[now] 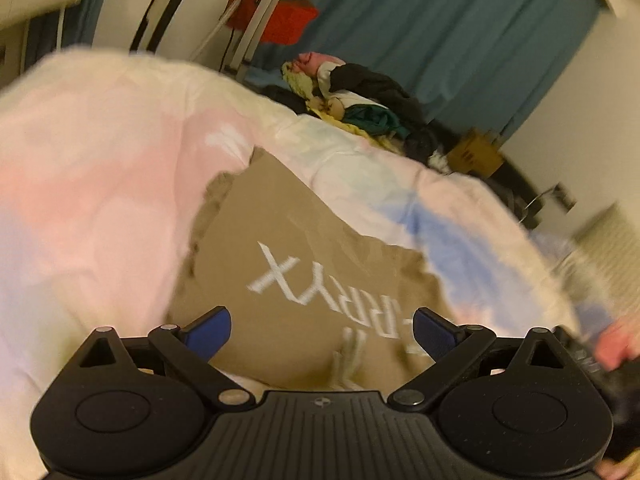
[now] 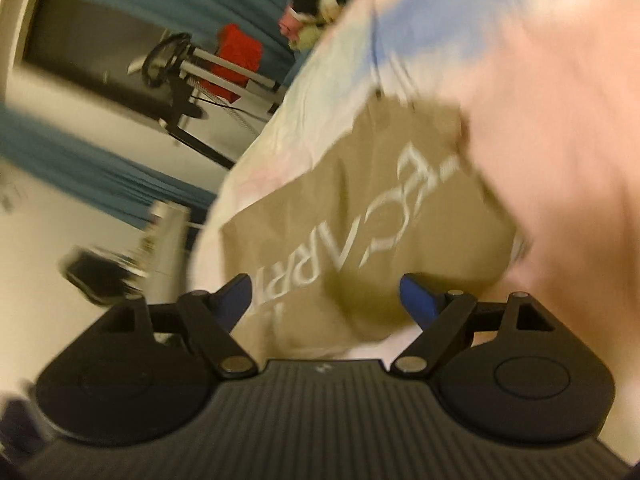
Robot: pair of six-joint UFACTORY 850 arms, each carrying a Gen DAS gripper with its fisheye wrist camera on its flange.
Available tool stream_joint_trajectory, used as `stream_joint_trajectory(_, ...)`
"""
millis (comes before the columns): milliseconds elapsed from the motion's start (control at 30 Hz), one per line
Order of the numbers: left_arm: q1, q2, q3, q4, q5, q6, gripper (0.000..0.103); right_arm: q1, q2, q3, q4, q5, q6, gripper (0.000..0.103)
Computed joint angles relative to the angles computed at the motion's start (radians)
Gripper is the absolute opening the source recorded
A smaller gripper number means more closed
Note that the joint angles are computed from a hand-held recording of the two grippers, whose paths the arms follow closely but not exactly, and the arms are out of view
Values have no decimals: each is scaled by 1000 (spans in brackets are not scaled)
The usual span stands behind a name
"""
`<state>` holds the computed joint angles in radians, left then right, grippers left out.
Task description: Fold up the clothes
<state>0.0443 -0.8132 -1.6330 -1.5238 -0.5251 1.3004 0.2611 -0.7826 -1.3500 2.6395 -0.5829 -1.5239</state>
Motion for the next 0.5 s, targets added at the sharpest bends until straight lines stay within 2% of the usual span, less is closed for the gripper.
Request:
stream_joint_trajectory(67, 12, -13, -13, 7, -74, -57, 100, -7, -24, -4, -15, -54, 104, 84)
stream_joint_trajectory(233, 28, -59, -55, 4, -225, -153, 102, -16, -84, -28, 33, -135, 230, 83)
stream_joint_trajectory(333, 37, -120, -120, 42, -348, -266, 102, -14, -102, -43, 64, -139, 265, 82)
stream_joint_trajectory(400, 40, -163, -166, 66, -420, -349, 102, -4, -96, -34, 102, -131, 270, 74)
stream_joint_trajectory(433, 41, -177, -180, 72, -435, -381, 102, 4, -80, -13, 104, -134, 287, 70)
stream_joint_trajectory(500, 39, -184, -185, 76, -429, -401, 102, 16, -54, 16, 53, -139, 341, 71)
